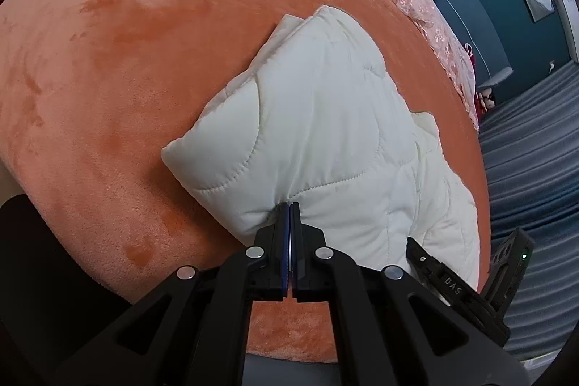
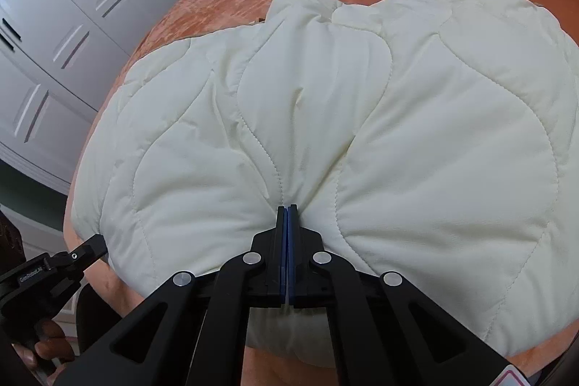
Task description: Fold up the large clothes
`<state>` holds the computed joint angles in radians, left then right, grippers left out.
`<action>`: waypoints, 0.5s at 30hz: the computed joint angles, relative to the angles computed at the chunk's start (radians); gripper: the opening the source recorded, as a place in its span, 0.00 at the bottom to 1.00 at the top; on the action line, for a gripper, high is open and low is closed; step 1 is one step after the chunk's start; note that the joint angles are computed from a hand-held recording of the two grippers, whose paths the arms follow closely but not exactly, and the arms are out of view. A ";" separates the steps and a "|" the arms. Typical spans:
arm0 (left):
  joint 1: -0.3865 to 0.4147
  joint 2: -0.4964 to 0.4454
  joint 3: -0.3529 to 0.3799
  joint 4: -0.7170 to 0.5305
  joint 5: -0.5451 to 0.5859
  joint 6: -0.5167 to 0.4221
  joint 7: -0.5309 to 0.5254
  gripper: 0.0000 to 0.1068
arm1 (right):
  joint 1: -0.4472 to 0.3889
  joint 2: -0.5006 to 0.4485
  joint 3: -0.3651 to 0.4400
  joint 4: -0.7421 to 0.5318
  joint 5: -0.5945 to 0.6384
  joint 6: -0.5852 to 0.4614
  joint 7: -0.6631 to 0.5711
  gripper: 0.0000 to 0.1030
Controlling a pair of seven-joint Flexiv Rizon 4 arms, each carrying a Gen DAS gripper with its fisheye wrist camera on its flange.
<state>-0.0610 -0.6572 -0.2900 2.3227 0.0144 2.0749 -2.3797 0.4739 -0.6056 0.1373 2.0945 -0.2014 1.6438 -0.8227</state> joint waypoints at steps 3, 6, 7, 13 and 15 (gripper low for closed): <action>-0.041 0.045 0.022 0.050 -0.069 0.015 0.025 0.00 | 0.045 0.003 -0.046 0.006 -0.010 -0.001 0.002 0.00; 0.068 -0.003 -0.041 0.058 0.056 0.049 -0.051 0.00 | 0.099 0.002 -0.102 0.013 -0.013 0.010 0.014 0.00; 0.077 -0.017 -0.044 0.056 0.062 0.052 -0.061 0.00 | 0.109 0.000 -0.111 0.012 -0.012 0.014 0.018 0.00; 0.142 -0.093 -0.092 -0.008 0.121 0.070 -0.095 0.00 | 0.097 0.002 -0.103 0.008 -0.023 -0.002 0.011 0.00; 0.184 -0.130 -0.128 -0.033 0.148 0.066 -0.105 0.00 | 0.097 0.002 -0.104 0.008 -0.023 -0.003 0.013 0.00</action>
